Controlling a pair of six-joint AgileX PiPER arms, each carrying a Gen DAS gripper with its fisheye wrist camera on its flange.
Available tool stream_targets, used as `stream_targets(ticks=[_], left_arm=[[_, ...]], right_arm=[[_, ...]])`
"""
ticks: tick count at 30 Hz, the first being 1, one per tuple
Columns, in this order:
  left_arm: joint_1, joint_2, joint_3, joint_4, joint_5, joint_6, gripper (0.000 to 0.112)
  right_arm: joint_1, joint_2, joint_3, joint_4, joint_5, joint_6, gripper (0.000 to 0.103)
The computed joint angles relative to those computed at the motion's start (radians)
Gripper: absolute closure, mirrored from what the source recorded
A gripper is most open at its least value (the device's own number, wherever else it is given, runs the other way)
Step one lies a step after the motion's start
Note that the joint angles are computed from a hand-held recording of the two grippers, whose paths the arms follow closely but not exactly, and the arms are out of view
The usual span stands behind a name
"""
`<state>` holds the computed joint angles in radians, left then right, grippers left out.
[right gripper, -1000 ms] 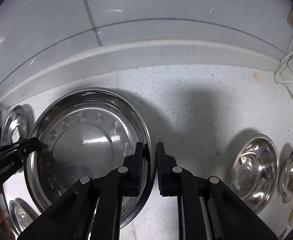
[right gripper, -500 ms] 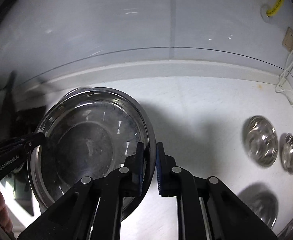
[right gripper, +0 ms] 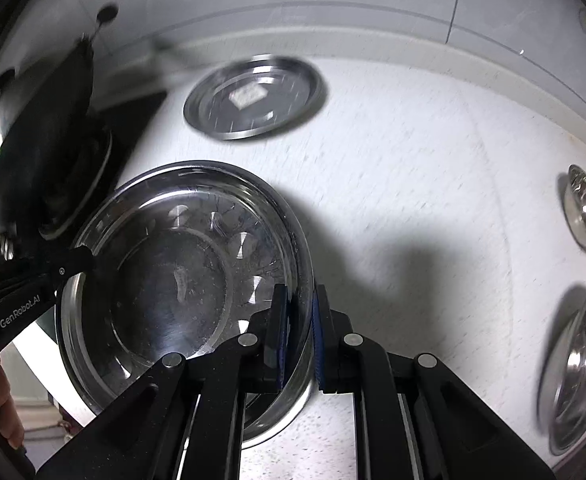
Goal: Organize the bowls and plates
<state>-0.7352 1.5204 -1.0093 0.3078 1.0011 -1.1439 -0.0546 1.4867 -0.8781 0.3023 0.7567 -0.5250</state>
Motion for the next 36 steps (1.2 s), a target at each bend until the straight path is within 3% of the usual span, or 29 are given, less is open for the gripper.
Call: stream_targets(ticks=[7,16,18,20,23,24,26,27,30,36], left_arm=[[0.006,0.026,0.034,-0.01,-0.042,0.008,0.101],[0.002,0.048,0.055,0.035,-0.067,-0.008,0.1],[0.007,0.052,0.044,0.023,-0.04,0.002,0.1],[0.017,0.033,0.047,0.011,-0.037,0.006,0.099],[0.056,-0.011,0.029,-0.038,-0.034,0.046,0.099],[0.071,-0.016,0.01,-0.046,-0.03,0.063,0.096],[0.104,-0.005,-0.051,-0.051,-0.019,0.103,0.079],[0.121,0.008,-0.082,-0.053,-0.02,0.122,0.076],[0.188,0.097,-0.22,-0.076,-0.012,0.205,0.075],[0.306,0.357,-0.558,-0.119,0.05,0.329,0.074]], right_arm=[[0.033,0.031,0.057,-0.023,-0.056,0.026,0.093],[0.01,0.054,0.073,-0.012,-0.029,-0.019,0.092],[0.004,0.051,0.068,-0.008,-0.015,-0.028,0.09],[-0.012,0.052,0.05,0.008,0.023,-0.05,0.084],[-0.027,0.036,0.012,0.022,0.073,-0.066,0.044],[-0.027,0.021,0.005,0.014,0.068,-0.064,0.026],[-0.043,0.011,-0.04,0.03,0.09,-0.089,0.024],[-0.052,0.021,-0.077,0.041,0.105,-0.091,0.023],[-0.051,0.117,-0.252,0.054,0.132,-0.059,0.018],[0.04,0.429,-0.699,-0.075,0.155,0.089,0.018]])
